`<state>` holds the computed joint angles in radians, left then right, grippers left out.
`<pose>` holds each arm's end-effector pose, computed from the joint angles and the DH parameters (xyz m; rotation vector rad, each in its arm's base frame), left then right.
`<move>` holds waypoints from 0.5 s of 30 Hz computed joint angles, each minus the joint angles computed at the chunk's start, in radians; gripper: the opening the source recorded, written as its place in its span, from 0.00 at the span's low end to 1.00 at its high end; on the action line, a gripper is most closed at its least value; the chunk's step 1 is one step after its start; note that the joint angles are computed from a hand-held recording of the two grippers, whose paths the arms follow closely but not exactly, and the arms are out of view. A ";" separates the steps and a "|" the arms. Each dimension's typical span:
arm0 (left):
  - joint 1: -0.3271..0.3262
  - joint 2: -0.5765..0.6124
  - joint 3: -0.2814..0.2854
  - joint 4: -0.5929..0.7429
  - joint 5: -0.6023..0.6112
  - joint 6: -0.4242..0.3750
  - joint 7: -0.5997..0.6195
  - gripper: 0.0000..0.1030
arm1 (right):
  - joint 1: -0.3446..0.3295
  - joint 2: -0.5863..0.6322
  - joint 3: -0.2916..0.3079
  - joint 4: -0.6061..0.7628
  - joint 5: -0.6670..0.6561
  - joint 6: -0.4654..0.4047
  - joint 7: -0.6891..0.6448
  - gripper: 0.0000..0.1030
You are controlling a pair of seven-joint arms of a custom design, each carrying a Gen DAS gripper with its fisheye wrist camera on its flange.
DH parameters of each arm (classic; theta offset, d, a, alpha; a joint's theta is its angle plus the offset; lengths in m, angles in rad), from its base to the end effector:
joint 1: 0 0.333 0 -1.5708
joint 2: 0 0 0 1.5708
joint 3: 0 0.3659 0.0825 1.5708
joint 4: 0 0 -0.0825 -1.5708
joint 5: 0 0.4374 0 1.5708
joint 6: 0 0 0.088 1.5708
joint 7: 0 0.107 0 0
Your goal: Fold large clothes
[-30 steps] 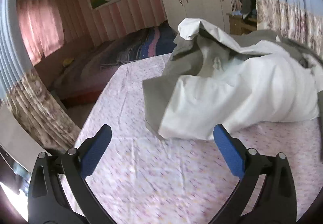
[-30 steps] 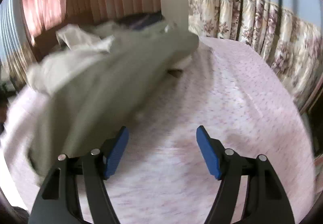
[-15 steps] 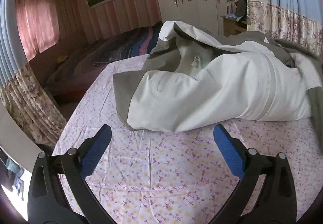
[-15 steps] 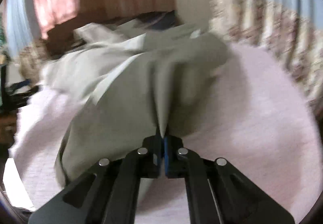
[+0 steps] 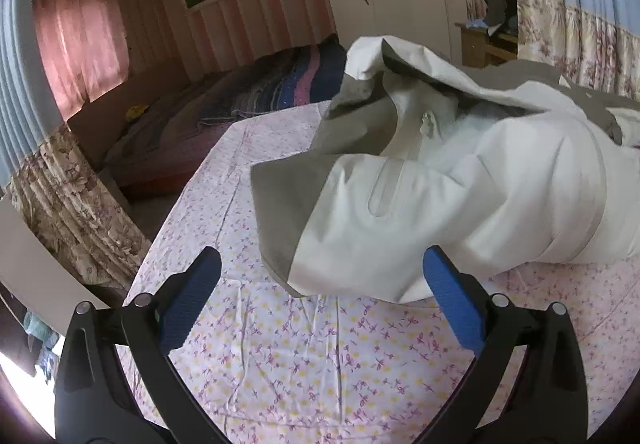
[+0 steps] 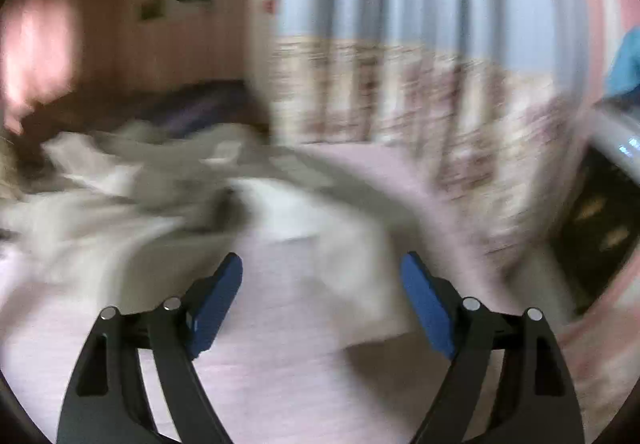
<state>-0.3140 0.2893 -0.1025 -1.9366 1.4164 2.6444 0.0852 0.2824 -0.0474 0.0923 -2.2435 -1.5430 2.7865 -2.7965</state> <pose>0.6231 -0.2993 0.3812 -1.5448 1.6894 -0.5884 0.5183 0.2529 0.4373 -1.4695 1.7586 -0.8405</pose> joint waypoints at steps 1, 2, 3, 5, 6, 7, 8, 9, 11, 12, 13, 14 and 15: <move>0.001 0.009 -0.001 0.006 -0.002 0.007 0.013 0.97 | -0.004 0.033 -0.006 0.023 -0.060 0.099 0.077 0.80; 0.000 0.016 -0.001 0.012 0.000 0.013 0.020 0.97 | -0.003 0.073 -0.010 0.051 -0.095 0.172 0.122 0.80; -0.001 0.024 0.000 0.018 0.002 0.022 0.029 0.97 | 0.003 0.114 -0.009 0.075 -0.103 0.209 0.127 0.80; -0.007 0.043 0.001 0.033 -0.002 0.028 0.065 0.97 | 0.020 0.197 -0.001 0.123 0.031 0.249 -0.031 0.80; -0.011 0.054 0.003 0.043 -0.001 0.032 0.081 0.97 | 0.031 0.225 -0.006 0.140 0.074 0.267 -0.078 0.80; -0.020 0.068 0.006 0.057 0.001 0.020 0.100 0.97 | 0.042 0.248 -0.011 0.156 0.095 0.290 -0.097 0.80; -0.027 0.083 0.008 0.074 -0.007 0.008 0.127 0.97 | 0.048 0.280 -0.014 0.182 0.131 0.312 -0.132 0.80; -0.031 0.091 0.011 0.083 -0.015 0.006 0.144 0.97 | 0.054 0.287 -0.018 0.182 0.163 0.317 -0.168 0.80; -0.042 0.118 0.019 0.115 -0.031 -0.007 0.173 0.97 | 0.015 0.325 0.041 0.192 0.381 0.307 -0.399 0.80; -0.047 0.129 0.023 0.129 -0.043 -0.011 0.186 0.97 | -0.010 0.333 0.067 0.189 0.453 0.314 -0.478 0.80; -0.051 0.142 0.027 0.147 -0.058 -0.013 0.204 0.97 | -0.018 0.351 0.084 0.203 0.498 0.317 -0.527 0.80; -0.057 0.153 0.033 0.163 -0.063 -0.013 0.214 0.97 | -0.039 0.375 0.118 0.223 0.558 0.313 -0.600 0.75; -0.064 0.160 0.039 0.173 -0.066 -0.013 0.221 0.97 | -0.051 0.392 0.137 0.236 0.590 0.321 -0.655 0.67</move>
<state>-0.3780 0.4494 -0.0633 -1.7631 1.3503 2.6314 0.3062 0.2313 0.3447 0.2292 -2.0076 -0.9533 3.1078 -3.4514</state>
